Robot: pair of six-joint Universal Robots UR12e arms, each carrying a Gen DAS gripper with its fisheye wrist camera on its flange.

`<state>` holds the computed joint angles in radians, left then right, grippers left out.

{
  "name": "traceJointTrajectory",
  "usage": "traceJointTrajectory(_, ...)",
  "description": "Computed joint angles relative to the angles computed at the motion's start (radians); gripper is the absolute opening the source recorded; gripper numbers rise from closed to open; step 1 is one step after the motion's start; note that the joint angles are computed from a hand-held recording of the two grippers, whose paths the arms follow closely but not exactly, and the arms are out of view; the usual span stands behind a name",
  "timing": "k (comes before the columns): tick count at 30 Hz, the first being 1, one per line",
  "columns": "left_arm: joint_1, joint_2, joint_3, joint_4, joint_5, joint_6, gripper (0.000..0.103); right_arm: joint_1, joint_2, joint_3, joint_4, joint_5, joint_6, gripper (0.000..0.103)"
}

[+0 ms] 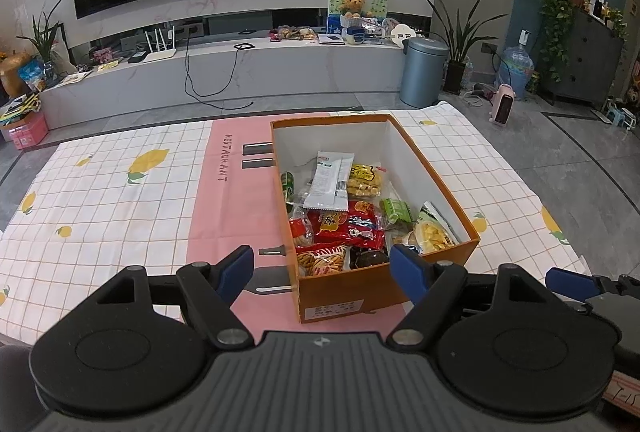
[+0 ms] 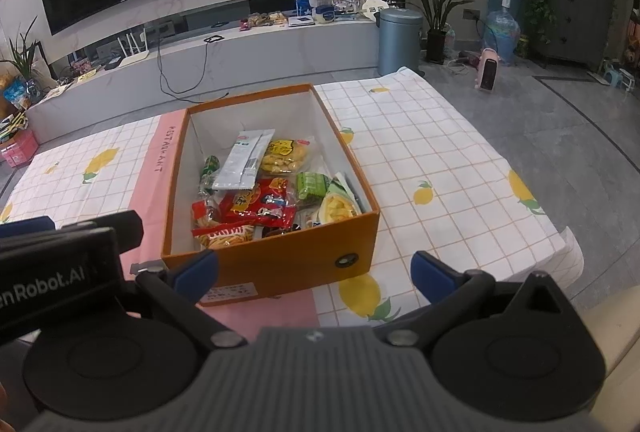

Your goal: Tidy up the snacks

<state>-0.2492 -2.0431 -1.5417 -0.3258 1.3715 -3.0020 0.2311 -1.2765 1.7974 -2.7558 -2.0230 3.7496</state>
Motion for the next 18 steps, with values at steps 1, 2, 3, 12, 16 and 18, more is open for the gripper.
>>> traceJointTrajectory(1,0.001,-0.001,0.000,0.001,-0.001,0.001,0.091,0.000,0.000,0.000,-0.001,-0.001,-0.001,0.100)
traceJointTrajectory(2,0.000,0.000,0.000,0.001,-0.001,0.000,0.091,0.000,0.000,0.000,-0.001,-0.001,-0.001,0.100)
traceJointTrajectory(3,0.000,0.000,0.000,0.000,0.000,0.000,0.091,0.000,0.001,0.000,-0.001,-0.001,-0.002,0.100)
traceJointTrajectory(12,0.001,-0.002,0.000,-0.006,-0.002,0.003,0.091,-0.001,0.003,-0.001,0.003,0.000,-0.004,0.100)
traceJointTrajectory(16,0.000,-0.003,0.001,-0.008,0.000,0.001,0.091,0.000,0.005,-0.003,0.006,-0.002,-0.006,0.100)
traceJointTrajectory(18,-0.001,-0.005,0.001,-0.008,0.004,0.002,0.091,0.001,0.007,-0.003,0.007,-0.009,-0.010,0.100)
